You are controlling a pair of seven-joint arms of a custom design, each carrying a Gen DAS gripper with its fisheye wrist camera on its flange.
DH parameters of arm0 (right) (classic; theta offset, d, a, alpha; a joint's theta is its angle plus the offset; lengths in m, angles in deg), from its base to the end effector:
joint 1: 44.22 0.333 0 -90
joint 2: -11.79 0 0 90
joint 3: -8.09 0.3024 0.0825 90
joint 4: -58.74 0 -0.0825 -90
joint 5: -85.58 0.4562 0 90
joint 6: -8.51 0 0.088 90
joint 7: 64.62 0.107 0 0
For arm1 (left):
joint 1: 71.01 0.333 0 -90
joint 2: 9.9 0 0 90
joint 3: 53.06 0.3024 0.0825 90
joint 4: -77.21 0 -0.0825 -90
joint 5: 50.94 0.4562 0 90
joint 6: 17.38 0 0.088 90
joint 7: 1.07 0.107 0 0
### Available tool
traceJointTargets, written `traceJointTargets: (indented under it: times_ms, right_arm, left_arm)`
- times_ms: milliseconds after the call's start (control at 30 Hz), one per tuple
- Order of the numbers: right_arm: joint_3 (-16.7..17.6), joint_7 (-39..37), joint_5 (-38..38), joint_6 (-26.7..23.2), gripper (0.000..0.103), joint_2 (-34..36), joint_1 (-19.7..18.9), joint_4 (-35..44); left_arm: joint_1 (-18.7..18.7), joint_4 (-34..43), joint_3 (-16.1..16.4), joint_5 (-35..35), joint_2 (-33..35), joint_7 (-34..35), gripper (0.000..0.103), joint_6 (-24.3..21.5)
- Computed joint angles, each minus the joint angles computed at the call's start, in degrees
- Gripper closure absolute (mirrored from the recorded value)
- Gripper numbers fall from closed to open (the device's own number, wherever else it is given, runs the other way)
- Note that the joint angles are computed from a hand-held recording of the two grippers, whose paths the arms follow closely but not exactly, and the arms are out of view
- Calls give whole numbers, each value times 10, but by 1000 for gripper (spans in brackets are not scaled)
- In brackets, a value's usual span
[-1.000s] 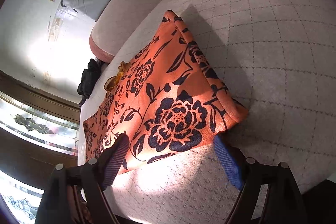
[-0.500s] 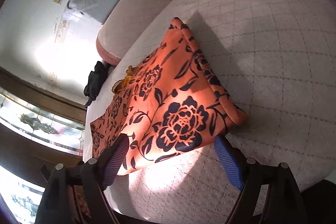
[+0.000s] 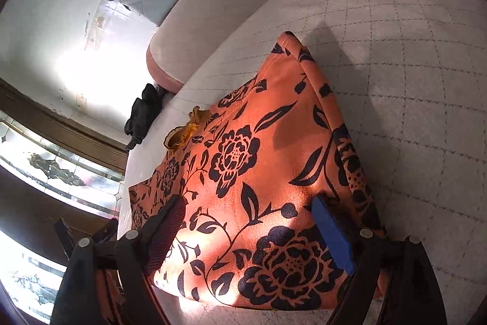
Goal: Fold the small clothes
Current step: 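Smooth the folded shirt edges with both tools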
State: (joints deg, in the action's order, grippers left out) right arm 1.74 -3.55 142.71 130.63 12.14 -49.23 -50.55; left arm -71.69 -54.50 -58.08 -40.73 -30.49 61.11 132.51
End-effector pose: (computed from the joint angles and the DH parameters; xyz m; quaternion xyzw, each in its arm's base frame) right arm 0.6519 -0.0933 0.4927 -0.5812 0.6843 0.0940 0.4303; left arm 0.5585 -0.0626 0.5281 -0.7452 0.5742 -0.2504 0.2287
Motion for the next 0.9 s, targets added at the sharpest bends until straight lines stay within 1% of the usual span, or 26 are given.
traceJointTargets:
  times_ms: [33,67,100,133,167,233,267,300,367,433,500,533,567,600,633,667,700,767,833,900]
  right_arm:
    - [0,-4,1,-1,16,0,0,-1]
    - [0,-5,2,-3,16,1,-1,1]
    - [0,-5,3,-4,16,2,-1,2]
    - [-1,-5,6,-4,16,2,-2,1]
    - [0,-7,10,-3,16,2,-2,0]
    - [-1,-17,16,-3,16,0,-3,-3]
    - [-2,-20,18,-6,16,0,-4,-4]
    - [-2,-22,21,-7,16,-1,-4,-5]
    - [-3,-18,25,-5,16,-2,-5,-8]
    - [-1,-3,10,2,16,-8,-3,-9]
    - [-1,15,5,13,16,-26,0,-20]
    - [-3,12,18,17,16,-40,1,-33]
    - [-5,7,28,23,16,-58,3,-47]
    - [-8,3,33,31,16,-78,6,-65]
    - [-11,6,35,38,16,-99,9,-86]
    - [-14,17,30,39,16,-117,11,-103]
    - [-18,31,22,34,16,-134,14,-121]
    - [-27,58,13,28,16,-166,17,-161]
    - [-35,79,3,18,16,-183,20,-188]
    - [-39,107,-14,14,15,-182,21,-197]
  left_arm:
    - [0,33,8,7,37,7,21,-17]
    - [18,77,-5,55,77,-14,21,-64]
    - [45,122,-31,135,120,-67,21,-114]
    - [53,156,-37,184,153,-95,21,-151]
    - [52,177,-29,196,174,-106,21,-168]
    - [47,186,-17,208,173,-149,21,-178]
    - [45,174,-15,218,157,-170,21,-170]
    - [43,155,-14,224,134,-178,21,-152]
    - [36,112,-17,230,82,-173,21,-120]
    - [29,59,-27,234,22,-182,21,-92]
    - [6,8,-25,192,-30,-162,21,-64]
    - [-4,-15,-27,175,-53,-157,21,-50]
    - [-8,-36,-37,167,-74,-166,20,-44]
    - [-19,-52,-39,151,-87,-162,20,-38]
    - [-34,-67,-38,132,-98,-151,20,-32]
    - [-41,-75,-43,120,-101,-151,20,-33]
    - [-47,-77,-47,108,-99,-151,20,-37]
    - [-64,-81,-44,79,-96,-139,20,-39]
    - [-61,-80,-56,79,-96,-150,20,-49]
    - [-69,-78,-54,70,-97,-140,20,-54]
